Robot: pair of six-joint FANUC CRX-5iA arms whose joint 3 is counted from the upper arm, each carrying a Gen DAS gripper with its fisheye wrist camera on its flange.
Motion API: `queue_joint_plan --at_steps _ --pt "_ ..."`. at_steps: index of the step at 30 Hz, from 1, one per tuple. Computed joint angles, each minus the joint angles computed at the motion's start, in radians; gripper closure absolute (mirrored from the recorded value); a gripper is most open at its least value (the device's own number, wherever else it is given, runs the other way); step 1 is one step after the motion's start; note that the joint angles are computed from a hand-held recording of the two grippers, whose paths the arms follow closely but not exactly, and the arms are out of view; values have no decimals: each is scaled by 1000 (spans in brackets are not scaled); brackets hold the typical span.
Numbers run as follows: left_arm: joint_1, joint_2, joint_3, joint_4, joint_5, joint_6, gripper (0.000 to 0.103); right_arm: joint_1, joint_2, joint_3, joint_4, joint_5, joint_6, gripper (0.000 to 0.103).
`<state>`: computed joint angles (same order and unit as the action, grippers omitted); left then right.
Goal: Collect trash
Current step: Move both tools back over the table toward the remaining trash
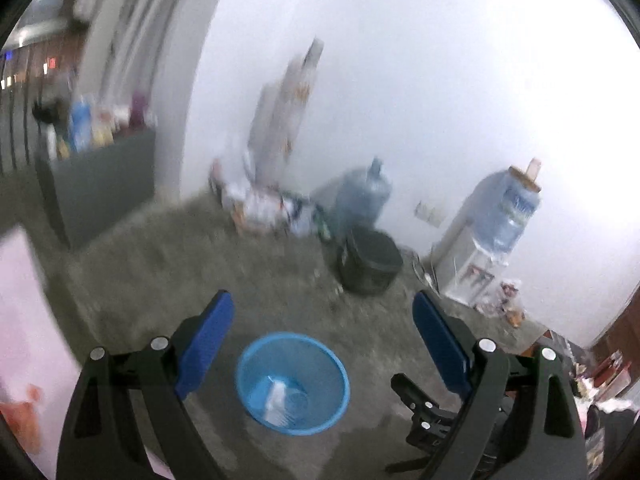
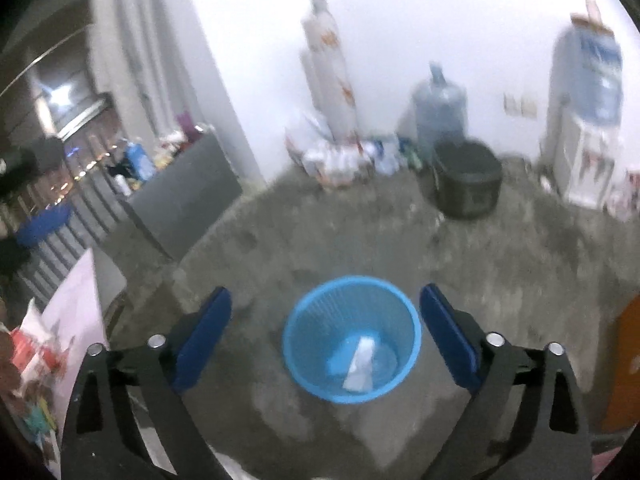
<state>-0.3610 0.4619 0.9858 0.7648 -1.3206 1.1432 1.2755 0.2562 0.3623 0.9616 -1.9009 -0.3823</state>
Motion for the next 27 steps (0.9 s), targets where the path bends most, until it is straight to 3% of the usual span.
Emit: queue_joint_plan --at_steps 5,10,13,18,23,27 --pt "141 -297 -376 106 189 -235 14 17 121 163 116 -71 154 8" --pt "363 -498 -592 159 248 -277 6 43 174 220 252 -19 256 8" --pt "530 -577 -663 159 234 -263 6 53 184 234 300 58 302 8" --pt "797 -675 -784 189 162 -288 6 56 168 234 288 298 378 8" --pt "950 -720 -871 190 69 -338 6 29 176 280 140 533 433 8" --pt "1007 -736 -914 165 -2 -355 6 11 215 369 -4 632 504 12"
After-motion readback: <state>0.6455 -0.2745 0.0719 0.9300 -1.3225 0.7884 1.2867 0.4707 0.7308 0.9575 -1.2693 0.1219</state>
